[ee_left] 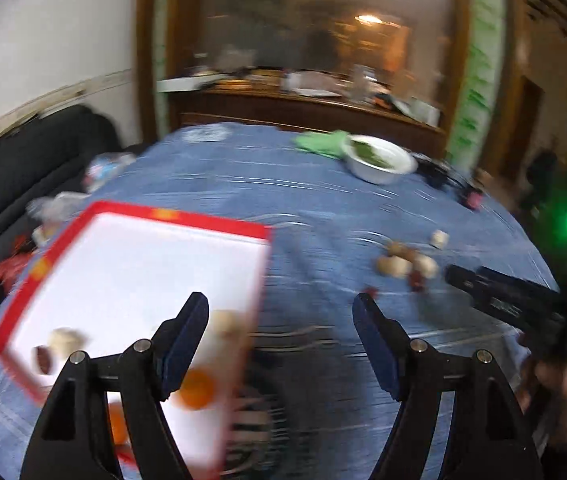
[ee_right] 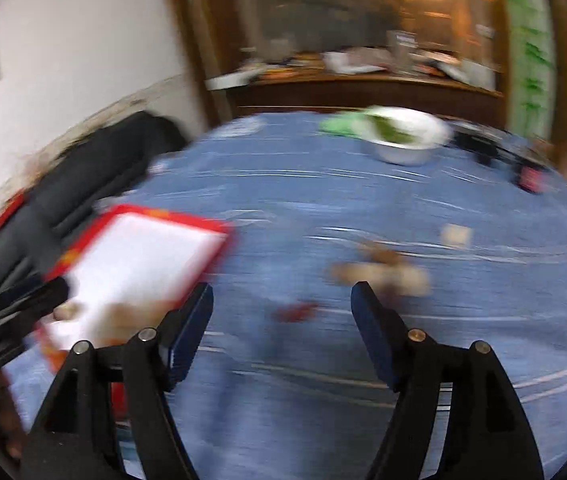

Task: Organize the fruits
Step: 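Grasp a white cube with the right tool while the left tool grasps a red date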

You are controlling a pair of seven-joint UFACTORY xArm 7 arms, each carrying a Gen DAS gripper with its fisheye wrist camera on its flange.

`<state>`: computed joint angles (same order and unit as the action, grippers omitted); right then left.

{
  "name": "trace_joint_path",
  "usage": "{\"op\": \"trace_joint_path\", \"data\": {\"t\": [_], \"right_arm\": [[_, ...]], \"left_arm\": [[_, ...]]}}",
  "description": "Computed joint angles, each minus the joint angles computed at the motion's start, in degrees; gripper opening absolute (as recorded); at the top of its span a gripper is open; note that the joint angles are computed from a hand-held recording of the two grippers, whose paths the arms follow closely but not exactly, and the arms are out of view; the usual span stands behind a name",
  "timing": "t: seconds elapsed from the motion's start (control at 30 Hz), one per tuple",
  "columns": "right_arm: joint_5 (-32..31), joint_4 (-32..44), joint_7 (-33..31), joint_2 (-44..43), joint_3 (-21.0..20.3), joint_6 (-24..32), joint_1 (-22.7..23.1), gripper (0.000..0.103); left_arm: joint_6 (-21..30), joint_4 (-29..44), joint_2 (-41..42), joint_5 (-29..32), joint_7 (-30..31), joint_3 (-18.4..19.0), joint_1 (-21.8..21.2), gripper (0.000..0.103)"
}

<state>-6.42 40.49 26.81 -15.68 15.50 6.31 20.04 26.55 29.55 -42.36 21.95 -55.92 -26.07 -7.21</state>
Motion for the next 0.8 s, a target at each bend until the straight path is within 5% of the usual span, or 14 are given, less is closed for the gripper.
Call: {"op": "trace_joint_path", "data": {"t": [0.17,0.4,0.43,0.53,0.8], "right_arm": [[1.9,-0.4,-3.3,2.3,-5.5,4.2,-2.5,0.054],[-1.8,6.6,-3.9,9.7,-3.5,4.9,-3.7,0.053],[-1.8,6.8,-4.5,10.3,-4.0,5.2,-3.4,0.044],[7.2,8.3,-12.0,12.5,-6.0,5.1,-1.3,0.02],[31.2,4.3,-32.0,8.4,-11.2,4.1,4.0,0.019]], "left_arm": [[-2.6,3.2,7.1,2.0,-0.5,-1.9,1.5,0.074],[-3.8,5.9,13.0,5.3,-2.7,-1.7,2.3,0.074],[-4.0,6.4,14.0,5.8,-2.8,-1.6,2.2,0.074],[-5.6,7.5,17.0,7.6,-3.1,-1.1,1.6,0.074],[-3.8,9.9,22.0,12.4,-5.6,0.6,-0.9,0.074]]}}
